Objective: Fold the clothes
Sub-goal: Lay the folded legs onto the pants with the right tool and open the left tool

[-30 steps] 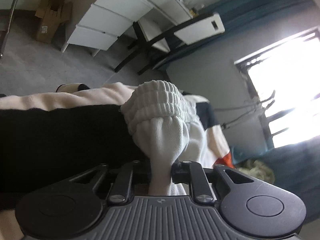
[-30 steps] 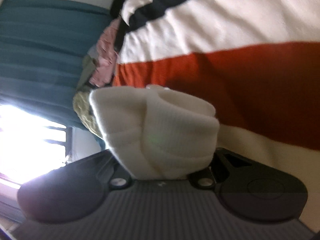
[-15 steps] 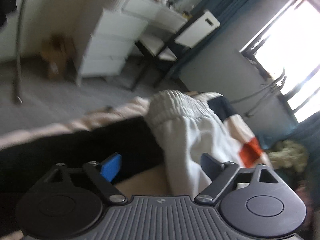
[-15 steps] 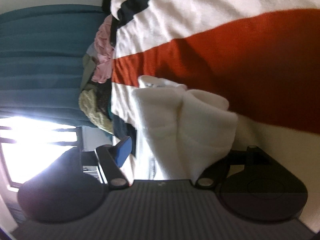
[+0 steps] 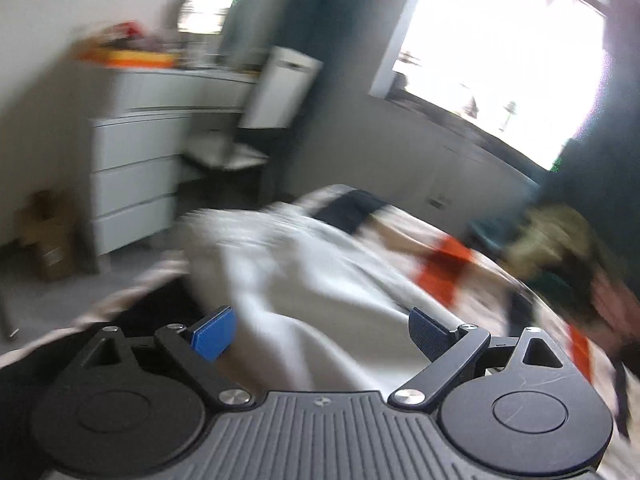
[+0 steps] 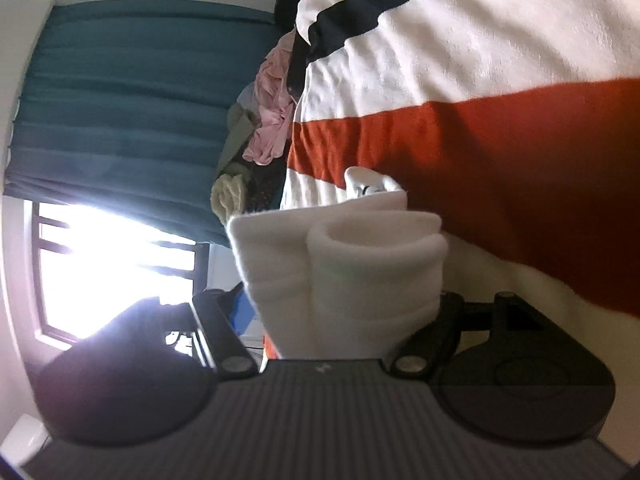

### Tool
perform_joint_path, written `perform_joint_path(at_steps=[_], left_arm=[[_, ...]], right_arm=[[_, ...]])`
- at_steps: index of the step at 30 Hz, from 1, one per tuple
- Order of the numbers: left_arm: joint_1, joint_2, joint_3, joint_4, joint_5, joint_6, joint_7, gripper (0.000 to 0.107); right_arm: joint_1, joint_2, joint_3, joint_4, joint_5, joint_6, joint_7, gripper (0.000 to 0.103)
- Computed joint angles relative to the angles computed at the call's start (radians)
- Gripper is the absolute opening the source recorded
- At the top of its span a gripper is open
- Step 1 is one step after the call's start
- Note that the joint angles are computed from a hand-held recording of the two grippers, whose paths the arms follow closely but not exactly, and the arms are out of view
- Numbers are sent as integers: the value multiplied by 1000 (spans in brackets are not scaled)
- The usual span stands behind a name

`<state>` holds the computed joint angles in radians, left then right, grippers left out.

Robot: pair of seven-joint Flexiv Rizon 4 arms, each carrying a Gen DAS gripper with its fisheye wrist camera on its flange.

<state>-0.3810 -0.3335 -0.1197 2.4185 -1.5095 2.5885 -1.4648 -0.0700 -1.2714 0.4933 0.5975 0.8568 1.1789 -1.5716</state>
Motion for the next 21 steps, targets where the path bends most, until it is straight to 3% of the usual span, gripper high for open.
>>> perform_joint_path(at_steps=[4,8,14,15,18,21], left_arm=[[14,-63,-2,-69,150,-64,57,95],[67,-133,32,-124,392,-182,32,95],[14,-244,58,-221,391,-287,166,97],[-16,-264,67,-247,325,-303,237,97],[-71,-329,48,-351,90,-312,500,101],[-34,-324,-2,-351,78,-294,524,102]], right_arm=[[37,12,-91,26,-86,-1,146,73],[51,18,-114,62,-156,28,208,73],[78,32,-127,93,-277,80,192,71],[93,38,-153,100,-312,90,204,61],[152,70,-268,157,-425,133,291,15],[174,88,-295,199,-480,194,320,12]])
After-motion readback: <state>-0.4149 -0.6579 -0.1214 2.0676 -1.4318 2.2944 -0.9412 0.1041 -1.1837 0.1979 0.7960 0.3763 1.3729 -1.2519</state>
